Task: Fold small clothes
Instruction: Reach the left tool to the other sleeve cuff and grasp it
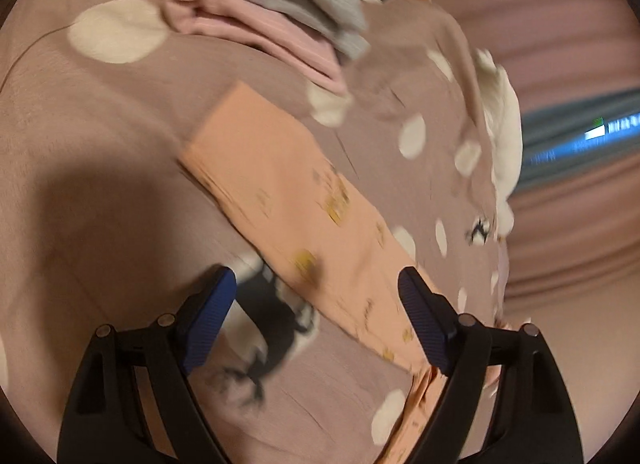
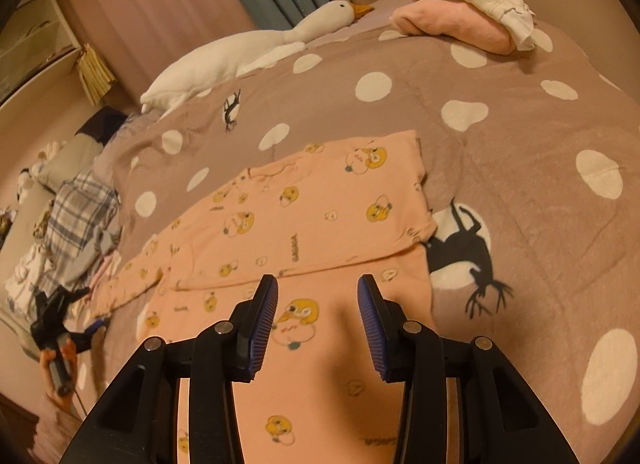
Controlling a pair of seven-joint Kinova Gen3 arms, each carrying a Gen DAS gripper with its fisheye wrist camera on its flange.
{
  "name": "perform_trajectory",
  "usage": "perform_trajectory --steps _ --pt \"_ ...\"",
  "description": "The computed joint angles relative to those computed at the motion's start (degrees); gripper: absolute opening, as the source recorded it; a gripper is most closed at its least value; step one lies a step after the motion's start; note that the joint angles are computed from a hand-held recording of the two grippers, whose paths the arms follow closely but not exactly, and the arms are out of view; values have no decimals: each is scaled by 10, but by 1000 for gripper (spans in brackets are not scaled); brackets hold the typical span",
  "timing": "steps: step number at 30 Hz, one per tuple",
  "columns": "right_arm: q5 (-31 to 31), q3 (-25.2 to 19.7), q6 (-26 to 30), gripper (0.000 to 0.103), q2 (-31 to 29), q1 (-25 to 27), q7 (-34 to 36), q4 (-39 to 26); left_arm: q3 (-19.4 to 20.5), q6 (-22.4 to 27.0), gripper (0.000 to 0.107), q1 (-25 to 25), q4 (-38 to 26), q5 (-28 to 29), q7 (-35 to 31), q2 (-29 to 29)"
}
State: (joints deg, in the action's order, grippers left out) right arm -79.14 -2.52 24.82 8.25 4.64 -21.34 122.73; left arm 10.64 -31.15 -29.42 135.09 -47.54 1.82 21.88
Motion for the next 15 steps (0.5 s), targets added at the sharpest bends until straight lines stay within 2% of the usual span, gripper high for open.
perform_trajectory --steps 5,9,11,12,13,14,15 --pt "45 -6 -25 42 -7 -21 -48 0 -9 -58 82 -31 -7 -10 7 32" --pt "105 -15 -42 42 -9 -29 -107 -4 -10 -45 80 -33 -35 -26 25 42" --pt "119 -21 -46 42 -11 -27 -120 -4 -7 -22 72 -33 -49 -32 40 42" --pt "121 -23 -48 42 -11 -25 -122 -3 -3 -9 64 -38 -56 -39 53 44" --pt "126 -25 -48 42 -11 -24 -127 -4 3 7 51 -42 -62 -44 69 43" --pt "133 -25 -49 42 -11 -25 -135 -5 6 20 43 -43 -67 -44 77 44" --pt "139 -26 -49 42 -11 -24 -142 -6 14 42 31 -48 -72 -53 90 43"
